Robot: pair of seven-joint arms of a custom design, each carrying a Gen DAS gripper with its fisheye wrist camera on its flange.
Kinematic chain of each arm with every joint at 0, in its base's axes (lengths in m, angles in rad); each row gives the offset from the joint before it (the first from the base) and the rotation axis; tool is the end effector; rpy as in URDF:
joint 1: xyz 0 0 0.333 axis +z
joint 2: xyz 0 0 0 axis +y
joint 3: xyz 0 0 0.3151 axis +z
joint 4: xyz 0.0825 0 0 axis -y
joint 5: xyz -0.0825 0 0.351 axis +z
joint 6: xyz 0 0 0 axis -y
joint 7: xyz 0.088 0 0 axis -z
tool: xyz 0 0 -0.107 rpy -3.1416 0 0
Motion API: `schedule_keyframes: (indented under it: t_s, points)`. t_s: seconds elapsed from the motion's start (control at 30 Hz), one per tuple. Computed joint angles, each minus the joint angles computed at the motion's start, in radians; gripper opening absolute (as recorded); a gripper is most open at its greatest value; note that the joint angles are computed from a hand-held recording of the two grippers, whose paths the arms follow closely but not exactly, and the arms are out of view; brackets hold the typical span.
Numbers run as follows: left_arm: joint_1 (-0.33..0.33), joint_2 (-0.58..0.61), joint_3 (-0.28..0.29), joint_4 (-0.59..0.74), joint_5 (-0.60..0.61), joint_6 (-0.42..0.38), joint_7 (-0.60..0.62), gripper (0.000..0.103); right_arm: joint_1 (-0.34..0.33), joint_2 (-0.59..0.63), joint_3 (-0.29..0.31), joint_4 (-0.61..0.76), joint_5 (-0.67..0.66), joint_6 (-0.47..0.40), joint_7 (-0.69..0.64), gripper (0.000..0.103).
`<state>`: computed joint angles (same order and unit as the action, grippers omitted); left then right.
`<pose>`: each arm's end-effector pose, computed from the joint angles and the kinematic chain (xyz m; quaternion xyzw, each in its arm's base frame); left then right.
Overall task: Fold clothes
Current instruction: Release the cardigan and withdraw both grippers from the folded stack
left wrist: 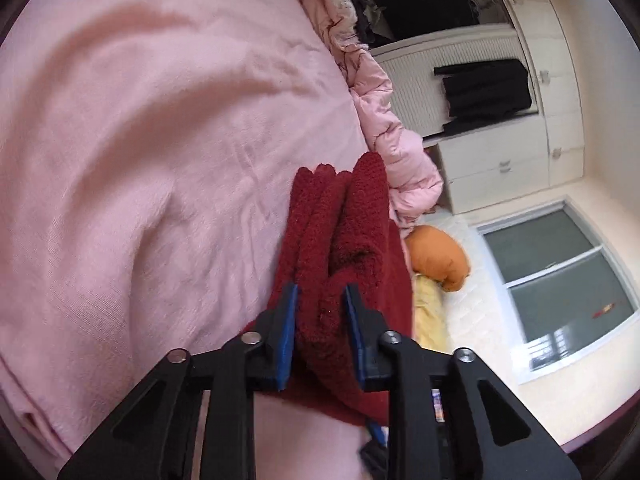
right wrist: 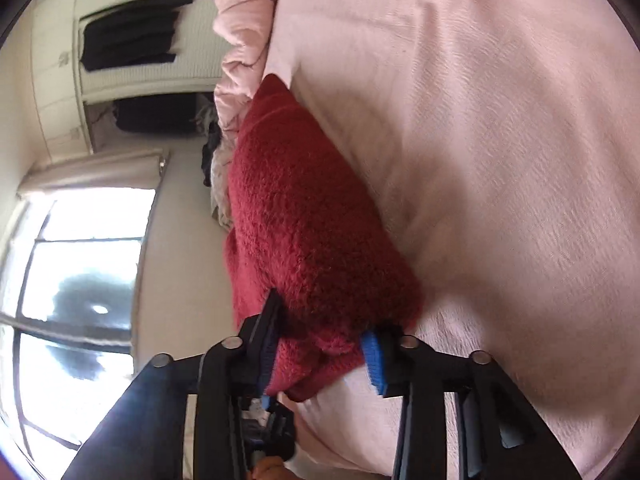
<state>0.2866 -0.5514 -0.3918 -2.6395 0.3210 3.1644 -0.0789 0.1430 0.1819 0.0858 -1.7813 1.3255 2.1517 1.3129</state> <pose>0.3883 -0.0920 0.5419 -0.8467 0.1776 -0.4842 0.1307 0.5882 0.1742 0.5112 -0.5195 0.6499 0.3311 0.4451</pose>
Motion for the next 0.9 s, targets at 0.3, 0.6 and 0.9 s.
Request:
schedule_keyframes:
  t_s: [0.3, 0.6, 0.9]
  points:
    - [-0.082, 0.205, -0.189, 0.467, 0.271, -0.892, 0.247, 0.085, 0.213, -0.226, 0.011, -0.276, -0.960, 0.580, -0.088, 0.094]
    - [-0.240, 0.277, -0.067, 0.459, 0.157, -0.919, 0.294, 0.090, 0.259, -0.196, -0.048, -0.362, -1.187, 0.692, 0.099, 0.102]
    - [-0.350, 0.341, -0.025, 0.496, 0.257, -1.025, 0.234, 0.103, 0.299, -0.209, -0.078, -0.364, -1.204, 0.692, 0.139, 0.103]
